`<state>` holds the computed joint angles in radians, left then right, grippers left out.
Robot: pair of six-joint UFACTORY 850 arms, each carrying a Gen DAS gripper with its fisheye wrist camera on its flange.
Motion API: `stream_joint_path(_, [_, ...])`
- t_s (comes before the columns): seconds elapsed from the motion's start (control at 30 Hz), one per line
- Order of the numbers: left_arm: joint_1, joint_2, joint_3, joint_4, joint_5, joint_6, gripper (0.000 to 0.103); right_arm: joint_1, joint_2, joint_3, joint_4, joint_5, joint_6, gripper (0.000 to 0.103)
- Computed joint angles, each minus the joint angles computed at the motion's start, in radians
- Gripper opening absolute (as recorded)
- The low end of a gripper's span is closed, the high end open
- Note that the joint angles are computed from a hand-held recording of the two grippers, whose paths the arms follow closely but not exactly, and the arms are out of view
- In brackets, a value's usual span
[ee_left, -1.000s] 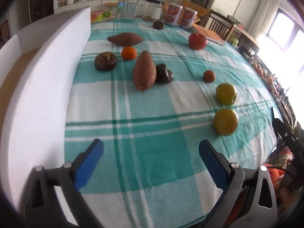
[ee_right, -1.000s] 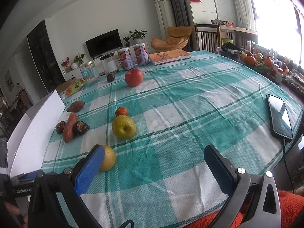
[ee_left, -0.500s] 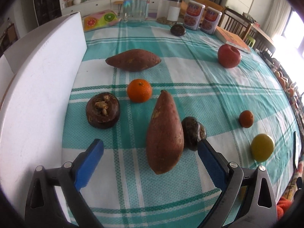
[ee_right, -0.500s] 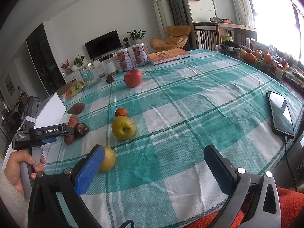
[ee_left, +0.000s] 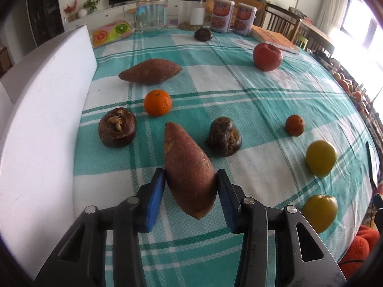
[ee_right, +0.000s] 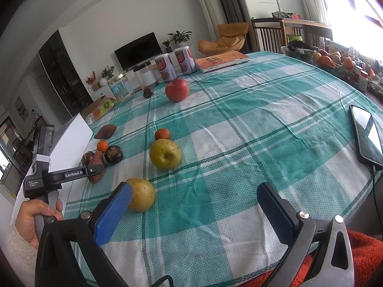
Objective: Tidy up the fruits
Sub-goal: 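Lift the sweet potato with the left tool toward the white box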
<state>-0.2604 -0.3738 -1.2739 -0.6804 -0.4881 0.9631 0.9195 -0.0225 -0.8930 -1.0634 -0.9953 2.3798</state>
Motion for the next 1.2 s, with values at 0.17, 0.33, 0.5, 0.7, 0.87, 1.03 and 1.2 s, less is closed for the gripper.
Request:
stream_joint_path(0.17, [-0.008, 0.028, 0.037, 0.022, 0.053, 0.011, 0.045, 0.000, -0.011, -0.011, 0.014, -0.009, -0.020, 0.103])
stream_joint_path(0.33, [-0.010, 0.037, 0.047, 0.020, 0.062, 0.024, 0.045, 0.002, -0.004, -0.004, 0.016, -0.013, -0.001, 0.103])
stream_joint_path(0.5, [-0.010, 0.047, 0.055, 0.005, 0.064, 0.044, 0.045, 0.002, -0.004, -0.005, 0.018, -0.014, -0.003, 0.103])
stream_joint_path(0.7, [-0.013, 0.056, 0.065, 0.003, 0.072, 0.051, 0.045, 0.002, -0.003, -0.003, 0.016, -0.012, 0.003, 0.103])
stream_joint_path(0.87, [-0.001, 0.056, 0.057, -0.033, 0.030, 0.071, 0.045, 0.002, -0.004, -0.004, 0.016, -0.013, 0.002, 0.103])
stream_joint_path(1.03, [0.090, 0.064, 0.027, -0.181, -0.284, 0.191, 0.044, 0.004, -0.002, -0.001, 0.009, -0.012, 0.013, 0.103])
stream_joint_path(1.2, [0.130, 0.122, 0.089, -0.181, -0.349, 0.248, 0.044, -0.037, 0.025, 0.031, -0.002, 0.108, 0.023, 0.103])
